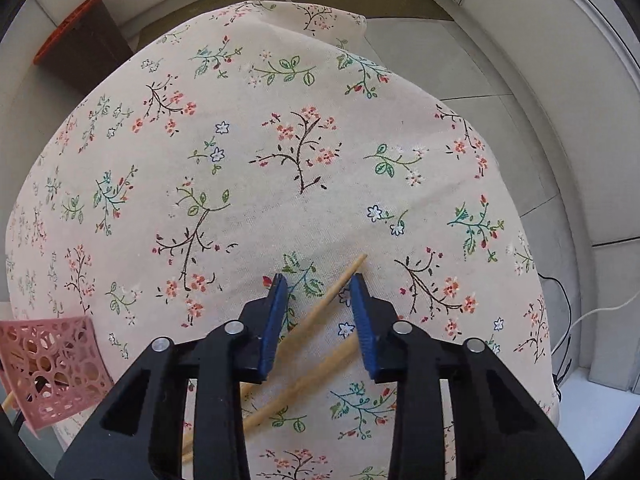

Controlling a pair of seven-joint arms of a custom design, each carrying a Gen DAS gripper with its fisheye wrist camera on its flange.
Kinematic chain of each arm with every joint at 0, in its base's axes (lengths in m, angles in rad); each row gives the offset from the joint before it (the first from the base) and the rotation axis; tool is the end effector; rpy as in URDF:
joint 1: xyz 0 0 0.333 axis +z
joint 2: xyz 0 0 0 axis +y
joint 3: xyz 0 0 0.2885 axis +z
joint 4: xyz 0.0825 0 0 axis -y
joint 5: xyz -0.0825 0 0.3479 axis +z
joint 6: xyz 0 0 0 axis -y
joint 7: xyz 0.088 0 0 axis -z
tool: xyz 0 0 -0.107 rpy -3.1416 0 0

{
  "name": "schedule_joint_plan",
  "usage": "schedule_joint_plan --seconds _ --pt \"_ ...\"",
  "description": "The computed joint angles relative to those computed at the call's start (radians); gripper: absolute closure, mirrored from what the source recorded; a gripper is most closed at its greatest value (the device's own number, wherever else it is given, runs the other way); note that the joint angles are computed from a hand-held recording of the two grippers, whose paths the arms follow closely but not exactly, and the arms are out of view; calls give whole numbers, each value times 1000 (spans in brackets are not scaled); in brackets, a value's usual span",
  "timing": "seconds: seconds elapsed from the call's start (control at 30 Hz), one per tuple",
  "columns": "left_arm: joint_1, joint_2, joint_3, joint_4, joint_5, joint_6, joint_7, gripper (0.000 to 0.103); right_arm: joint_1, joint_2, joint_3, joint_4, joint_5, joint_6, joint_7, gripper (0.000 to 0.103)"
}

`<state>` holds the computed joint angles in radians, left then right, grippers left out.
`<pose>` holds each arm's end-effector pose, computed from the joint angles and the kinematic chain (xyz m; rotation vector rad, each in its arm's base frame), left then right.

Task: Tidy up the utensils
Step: 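Lower the left tool to the two wooden chopsticks on the tablecloth, then close the left tool on one wooden chopstick, then close the right tool on the other wooden chopstick while the left tool holds its own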

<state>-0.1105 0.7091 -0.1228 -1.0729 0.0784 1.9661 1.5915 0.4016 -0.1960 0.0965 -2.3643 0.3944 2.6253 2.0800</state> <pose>0.7014 -0.1328 0.4191 -1.8618 2.3734 -0.2237 0.4290 0.2243 0.4456 -1.5553 2.1263 0.1543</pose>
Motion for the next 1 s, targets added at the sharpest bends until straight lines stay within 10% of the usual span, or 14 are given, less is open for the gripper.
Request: schedule_joint_plan --seconds 0.2,0.43,0.87,0.97,1.0 --pt "42 -79 -4 -126 -37 60 -7 96 -27 36 36 54 -183 -32 109 7" --pt "151 -476 -30 -626 -205 332 123 99 -47 190 22 264 -290 -92 205 7" --pt "140 -1007 100 -1064 -428 485 377 99 24 792 -42 1121 -444 -497 240 8" --pt "137 -1052 118 -1094 -424 499 373 99 52 831 -64 1167 -469 -530 261 29" --pt "138 -1065 122 -1101 -423 502 367 99 70 835 -74 1177 -500 -539 264 53"
